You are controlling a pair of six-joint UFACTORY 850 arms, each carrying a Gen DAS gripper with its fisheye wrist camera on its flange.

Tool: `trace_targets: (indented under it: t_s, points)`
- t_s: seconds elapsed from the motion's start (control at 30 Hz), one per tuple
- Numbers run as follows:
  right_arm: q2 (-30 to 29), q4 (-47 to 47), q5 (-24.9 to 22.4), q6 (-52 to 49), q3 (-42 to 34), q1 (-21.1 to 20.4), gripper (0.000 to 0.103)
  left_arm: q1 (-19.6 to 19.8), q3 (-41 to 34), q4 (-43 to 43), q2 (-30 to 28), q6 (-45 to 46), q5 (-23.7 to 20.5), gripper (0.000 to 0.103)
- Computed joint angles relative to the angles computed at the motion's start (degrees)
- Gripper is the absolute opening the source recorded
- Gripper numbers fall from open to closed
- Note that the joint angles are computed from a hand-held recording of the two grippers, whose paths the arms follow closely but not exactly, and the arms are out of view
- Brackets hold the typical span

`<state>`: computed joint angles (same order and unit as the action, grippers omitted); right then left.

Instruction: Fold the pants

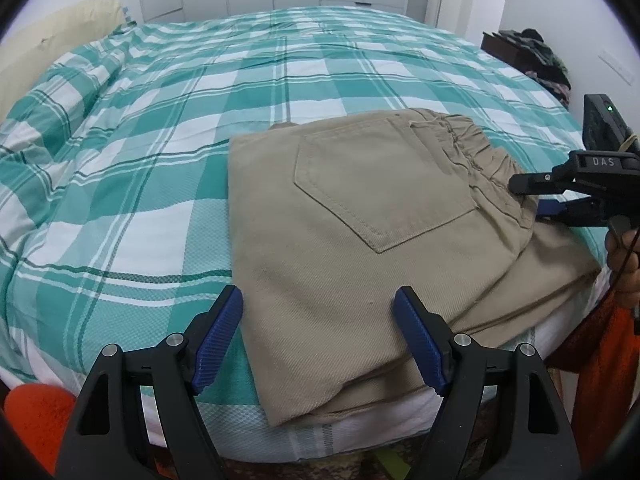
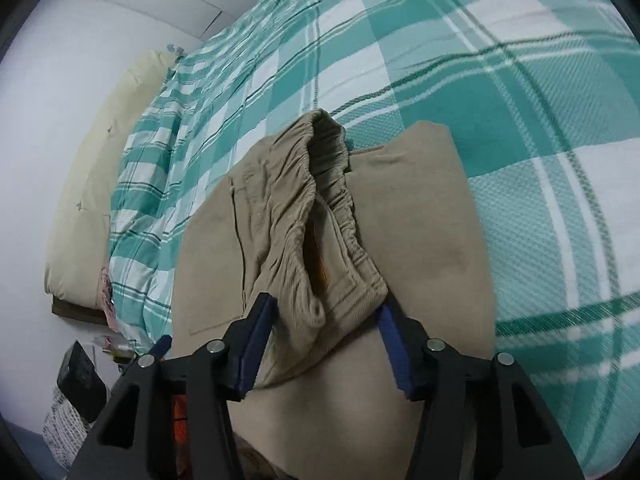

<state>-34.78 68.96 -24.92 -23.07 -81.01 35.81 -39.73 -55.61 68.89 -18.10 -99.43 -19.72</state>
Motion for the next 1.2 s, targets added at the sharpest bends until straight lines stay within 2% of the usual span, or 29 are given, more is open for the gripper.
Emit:
trace_targets:
  t_s: [0.07,0.13,0.2,0.27,0.33,0.47,0.53,0.6,0.7,0.8,0.83,0.9,0.97,1.0,1.07,1.1,1.17,1.2]
  points:
    - [-0.7,2.1,-1.4,-3.3,-0.6,-0.3,0.035,1.0,0.7,-1.2,1.1,0.5,2.2,0.08]
    - [-0.2,6.7,-2.9,-8.4,-0.4,-0.6,0.023,2.4,2.9,3.6,4.2,-5.9,4.9,0.08]
    - [1.5,8.2,-1.5,-10.6,0.1,-0.1,0.022,4.1,6.2,14.0,8.7,-17.3,8.2,0.083]
    - [3.4,14.5,-1.3,-15.1,1.3,0.1,0.022,5.3,8.5,22.9,12.2,-25.5,9.9,0.088]
    - [5.6,20.9,-0.8,-19.2,2.8,0.2,0.022,5.9,9.9,24.1,14.4,-25.1,11.0,0.088]
    - [10.7,29.8,0.4,-25.5,7.2,-0.2,0.022,4.9,11.1,11.7,16.1,-8.1,12.2,0.088]
    - [13.6,37.2,1.1,-29.9,11.4,-0.5,0.021,2.9,10.9,5.9,15.3,1.0,11.0,0.088]
    - [15.1,39.2,1.5,-30.3,15.0,-1.1,0.021,0.5,9.3,0.3,13.1,10.1,8.3,0.088]
    - [14.1,36.0,1.8,-22.0,18.4,-1.5,0.022,-2.2,6.7,-2.0,10.1,16.0,4.1,0.088]
    - [14.2,45.9,1.3,-29.1,20.5,-1.2,0.022,-2.7,4.7,-6.4,7.2,20.5,2.3,0.088]
    - [14.3,46.4,1.4,-29.7,20.5,-1.2,0.022,-2.8,4.2,-7.3,6.5,21.2,1.2,0.088]
    - [14.4,44.8,1.9,-29.2,19.6,-1.1,0.022,-2.7,3.4,-8.1,5.3,20.2,-2.0,0.087]
    - [14.9,44.0,2.2,-29.2,19.1,-1.2,0.021,-1.2,3.5,-12.8,5.5,20.9,-2.8,0.079]
    - [15.2,44.6,2.1,-29.9,19.2,-1.2,0.021,0.0,3.6,-18.7,5.9,24.5,-1.9,0.077]
    - [16.0,44.4,3.5,-30.4,19.7,-0.8,0.021,3.4,5.8,-30.7,6.9,31.7,4.4,0.075]
    - [16.3,43.9,4.7,-30.2,19.8,-0.3,0.021,4.3,6.2,-36.7,6.1,35.8,5.3,0.074]
    - [15.7,36.2,7.5,-23.7,19.6,0.8,0.021,4.7,5.0,-47.7,4.3,46.4,2.9,0.074]
    - [15.0,30.2,9.3,-19.2,19.2,1.5,0.021,4.7,4.5,-50.3,4.0,49.2,1.7,0.075]
